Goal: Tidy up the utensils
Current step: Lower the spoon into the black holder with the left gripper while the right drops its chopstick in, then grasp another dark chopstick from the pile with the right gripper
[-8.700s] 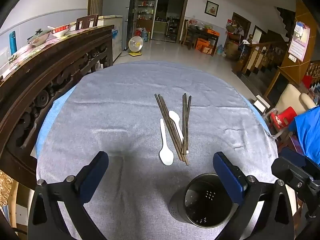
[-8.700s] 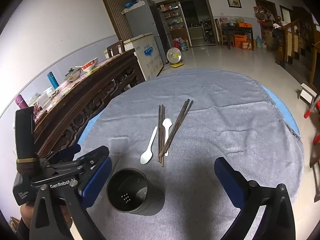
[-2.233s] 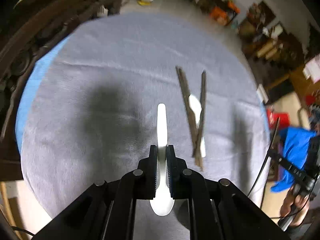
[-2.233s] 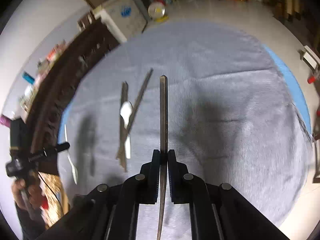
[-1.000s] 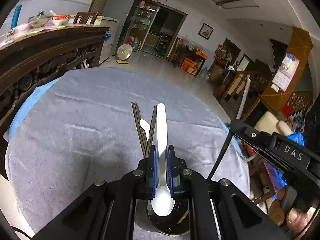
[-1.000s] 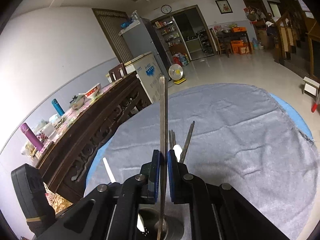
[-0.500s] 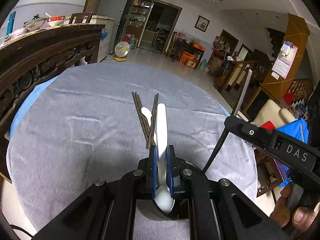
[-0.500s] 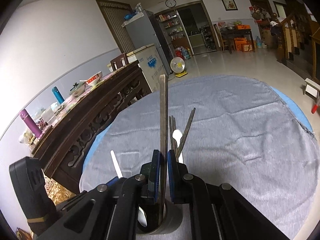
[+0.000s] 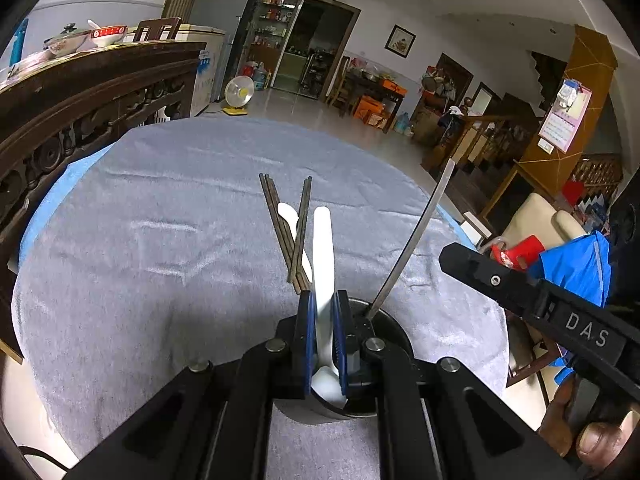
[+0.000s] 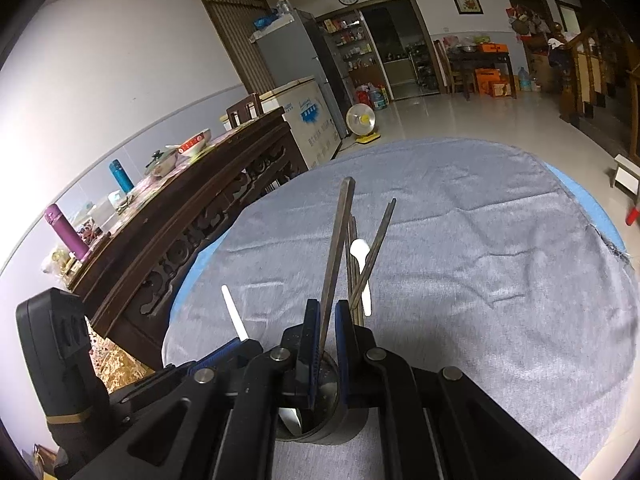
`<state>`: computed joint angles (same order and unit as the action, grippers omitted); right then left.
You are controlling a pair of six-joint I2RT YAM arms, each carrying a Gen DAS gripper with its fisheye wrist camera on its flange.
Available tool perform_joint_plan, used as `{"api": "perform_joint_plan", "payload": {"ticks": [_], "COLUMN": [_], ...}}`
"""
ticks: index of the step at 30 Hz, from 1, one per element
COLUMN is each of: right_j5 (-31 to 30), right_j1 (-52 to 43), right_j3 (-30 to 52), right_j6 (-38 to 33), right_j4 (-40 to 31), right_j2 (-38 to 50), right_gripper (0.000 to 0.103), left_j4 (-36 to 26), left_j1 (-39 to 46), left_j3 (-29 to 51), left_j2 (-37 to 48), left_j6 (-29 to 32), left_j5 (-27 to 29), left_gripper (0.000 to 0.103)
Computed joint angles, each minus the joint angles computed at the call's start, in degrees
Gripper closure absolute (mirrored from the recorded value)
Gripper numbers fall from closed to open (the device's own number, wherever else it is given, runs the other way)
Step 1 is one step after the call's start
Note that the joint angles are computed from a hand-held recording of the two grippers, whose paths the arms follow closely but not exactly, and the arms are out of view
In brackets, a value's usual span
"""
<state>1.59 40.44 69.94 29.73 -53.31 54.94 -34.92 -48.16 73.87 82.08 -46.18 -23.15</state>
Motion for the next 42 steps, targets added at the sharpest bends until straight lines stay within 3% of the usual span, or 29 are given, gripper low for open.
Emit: {"api": "perform_joint_plan", "payload": {"ticks": [3, 5, 6, 7, 8, 10, 13, 20, 23, 27, 31, 35, 42], "right_j5": [-0.12, -1.38, -2.42, -3.03, -3.18, -4.22, -7.67, -26.51, -32.16, -33.58, -31.11, -28.41, -23.41], "right_j1": [0.18, -0.66, -1.42, -1.96, -2.28, -3.59, -7.76, -32.86, -40.79, -43.54, -41.72, -37.41, -27.32], "right_j3": [-0.18, -0.63, -1.0, -1.25, -1.38, -1.54, -0.93, -1.51, -2.04, -0.79, 5.03, 15.78, 46.2], "right_j6": [0.3, 0.81, 1.22, 1.38, 1.61, 1.94, 0.89, -8.51, -14.38, -20.59, -23.6, -24.02, -22.0], "right_j4": [0.02, 0.04, 0.11, 0.14, -0.05, -0.16, -1.27, -7.08, -9.73, -11.14, -11.37, -12.94, -20.13], "right_j2": [-0.19, -0.72, -1.26, -1.77, -2.35, -3.86, -5.4, -4.94, 0.66, 12.15, 25.06, 38.21, 63.04], "right_gripper": [0.093, 0.089, 0.086, 0.076, 0.065, 0.052, 0.05, 0.046, 0.045, 0.045, 0.045, 0.045, 0.045], "left_j4": [-0.91, -1.83, -2.12, -2.34, -2.45, -2.84, -2.82, -3.4, -4.78, -7.27, -8.14, -8.86, -7.13], "left_j1": [0.0, -0.13, -0.28, -0.39, -0.7, -0.89, 0.01, 6.18, 11.12, 17.31, 21.0, 23.95, 26.99], "left_j3": [0.48, 0.83, 0.84, 0.79, 0.68, 0.8, 0.18, -2.29, -2.74, -2.51, -2.81, -0.84, 0.86], "left_j2": [-0.11, -0.39, -0.69, -1.15, -1.76, -2.92, -5.47, -10.86, -9.69, -4.7, -0.24, 5.47, 10.33], "left_j6": [-0.46, -1.05, -1.54, -1.89, -2.1, -2.24, -2.51, -4.39, -4.18, -3.29, -1.92, 0.65, 2.34], "left_j5": [0.48, 0.5, 0.46, 0.15, -0.55, -1.08, -1.0, 0.38, 3.68, 9.43, 12.8, 15.61, 17.89], "left_gripper": [0.091, 0.075, 0.059, 0.051, 0.049, 0.049, 0.048, 0.038, 0.036, 0.036, 0.036, 0.036, 0.036]}}
